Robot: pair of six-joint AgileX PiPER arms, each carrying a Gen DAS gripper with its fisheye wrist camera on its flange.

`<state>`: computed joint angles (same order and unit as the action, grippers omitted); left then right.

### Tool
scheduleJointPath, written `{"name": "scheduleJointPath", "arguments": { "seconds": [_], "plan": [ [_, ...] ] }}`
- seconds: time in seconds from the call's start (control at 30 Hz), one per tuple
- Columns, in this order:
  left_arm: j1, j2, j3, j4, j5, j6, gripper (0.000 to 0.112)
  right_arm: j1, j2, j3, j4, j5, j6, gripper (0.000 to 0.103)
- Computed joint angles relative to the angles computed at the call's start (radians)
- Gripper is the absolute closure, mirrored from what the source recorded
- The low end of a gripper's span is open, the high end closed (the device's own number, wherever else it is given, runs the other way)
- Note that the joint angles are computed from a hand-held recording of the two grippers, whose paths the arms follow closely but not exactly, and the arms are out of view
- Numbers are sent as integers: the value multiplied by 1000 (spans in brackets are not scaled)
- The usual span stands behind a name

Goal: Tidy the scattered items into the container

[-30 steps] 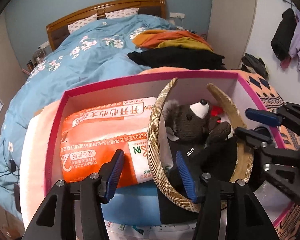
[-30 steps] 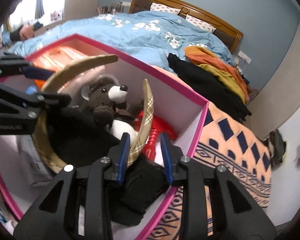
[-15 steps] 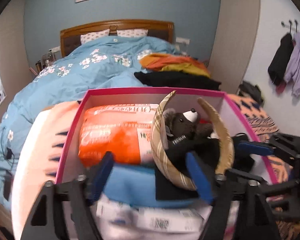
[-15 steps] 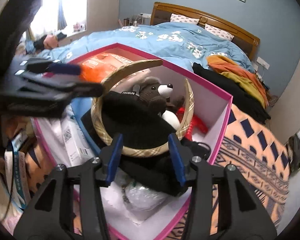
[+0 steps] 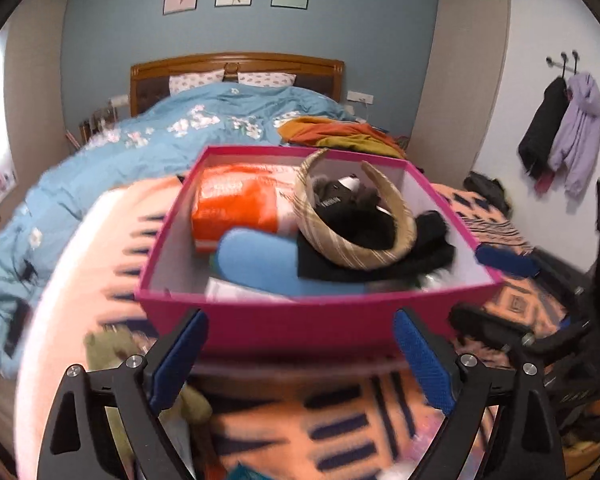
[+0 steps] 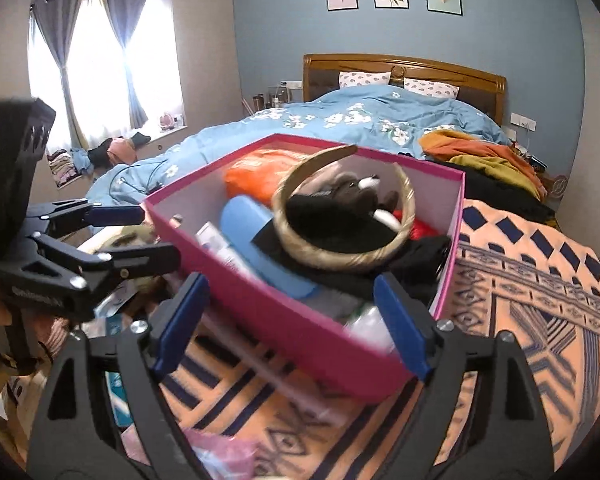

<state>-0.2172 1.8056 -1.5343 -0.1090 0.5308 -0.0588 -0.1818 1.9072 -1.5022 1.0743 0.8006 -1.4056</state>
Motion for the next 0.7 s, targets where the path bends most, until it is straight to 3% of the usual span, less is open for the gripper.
{"name": "scheduleJointPath", "arguments": {
  "seconds": [0.07, 0.13, 0.3, 0.43, 0.57, 0.7],
  "plan": [
    [-6, -18, 27, 35, -5, -37, 17, -2, -36, 76, 43, -31, -56, 5],
    [-16, -39, 66, 100, -23, -103, 17, -7, -64, 133, 85, -53, -97, 3],
    [-21, -84, 166, 77, -96, -87, 17, -18, -113, 234, 166, -103, -163, 0],
    [-46, -104, 222, 174, -143, -175, 16, -16, -135, 289, 204, -139, -198, 0],
    [-67, -119, 245, 370, -165, -366, 16, 0, -143, 320, 221, -178, -216, 0],
    [-77, -122, 252, 464, -161, -457, 16, 21, -159, 351, 261, -228, -258, 0]
  ]
}}
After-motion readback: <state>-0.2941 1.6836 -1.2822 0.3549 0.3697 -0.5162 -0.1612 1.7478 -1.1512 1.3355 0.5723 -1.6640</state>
